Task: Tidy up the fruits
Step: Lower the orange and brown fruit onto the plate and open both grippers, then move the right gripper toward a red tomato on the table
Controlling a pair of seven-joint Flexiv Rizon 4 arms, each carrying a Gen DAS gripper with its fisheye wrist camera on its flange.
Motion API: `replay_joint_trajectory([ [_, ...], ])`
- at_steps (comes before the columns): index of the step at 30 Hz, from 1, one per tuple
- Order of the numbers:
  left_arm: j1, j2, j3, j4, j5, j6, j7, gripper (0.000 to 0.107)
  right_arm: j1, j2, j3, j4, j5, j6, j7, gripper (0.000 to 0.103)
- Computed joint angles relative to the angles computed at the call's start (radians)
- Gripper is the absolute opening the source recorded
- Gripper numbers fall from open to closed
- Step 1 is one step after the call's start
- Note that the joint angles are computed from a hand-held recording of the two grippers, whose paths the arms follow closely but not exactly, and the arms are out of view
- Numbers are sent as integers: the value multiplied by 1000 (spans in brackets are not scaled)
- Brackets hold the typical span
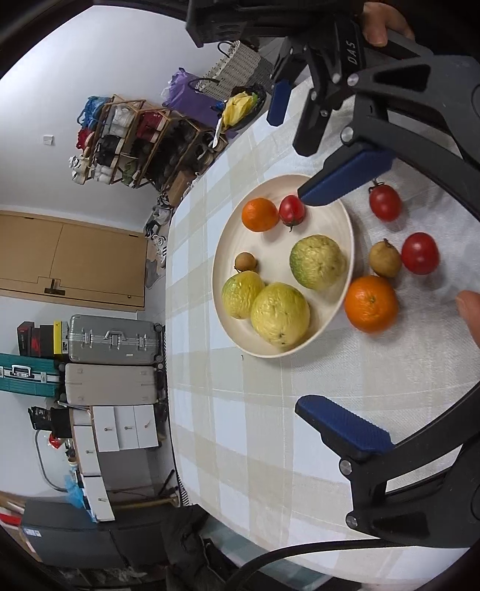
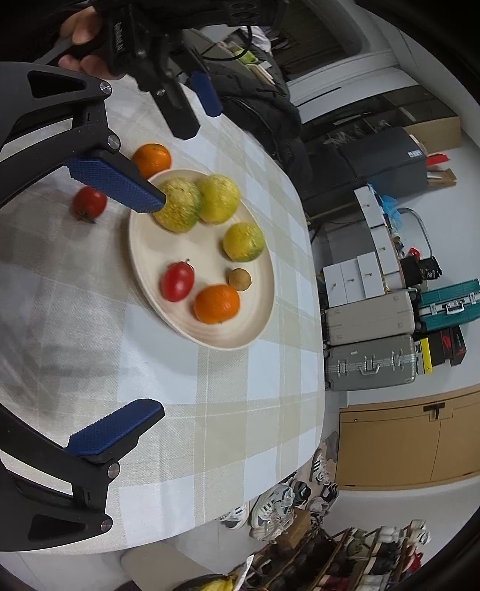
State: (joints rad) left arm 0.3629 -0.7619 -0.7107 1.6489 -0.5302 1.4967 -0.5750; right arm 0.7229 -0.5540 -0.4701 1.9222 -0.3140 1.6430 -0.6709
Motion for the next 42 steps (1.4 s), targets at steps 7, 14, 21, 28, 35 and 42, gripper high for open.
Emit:
replay_joint_trajectory([
  [7,111,38,-85,121,32,58,4,102,31,26,2,20,-58,-44,13,103],
  [14,192,66,-125,214,107,71,-64,102,35,49,17,35,-138,-78,56,103],
  [21,185,71,-83,218,193,71,-109,102,-43,46,109,16,-207,-120,92,103],
  [28,144,80,-23,192,179,43,-125,102,-145,30,237,-21,-267,-179,80,103],
  [35,119,89,4,183,143,26,-110,102,-201,10,325,-54,-278,-217,48,103],
  [42,93,89,30,168,100,17,-90,102,-209,-12,357,-88,-286,-300,49,103],
])
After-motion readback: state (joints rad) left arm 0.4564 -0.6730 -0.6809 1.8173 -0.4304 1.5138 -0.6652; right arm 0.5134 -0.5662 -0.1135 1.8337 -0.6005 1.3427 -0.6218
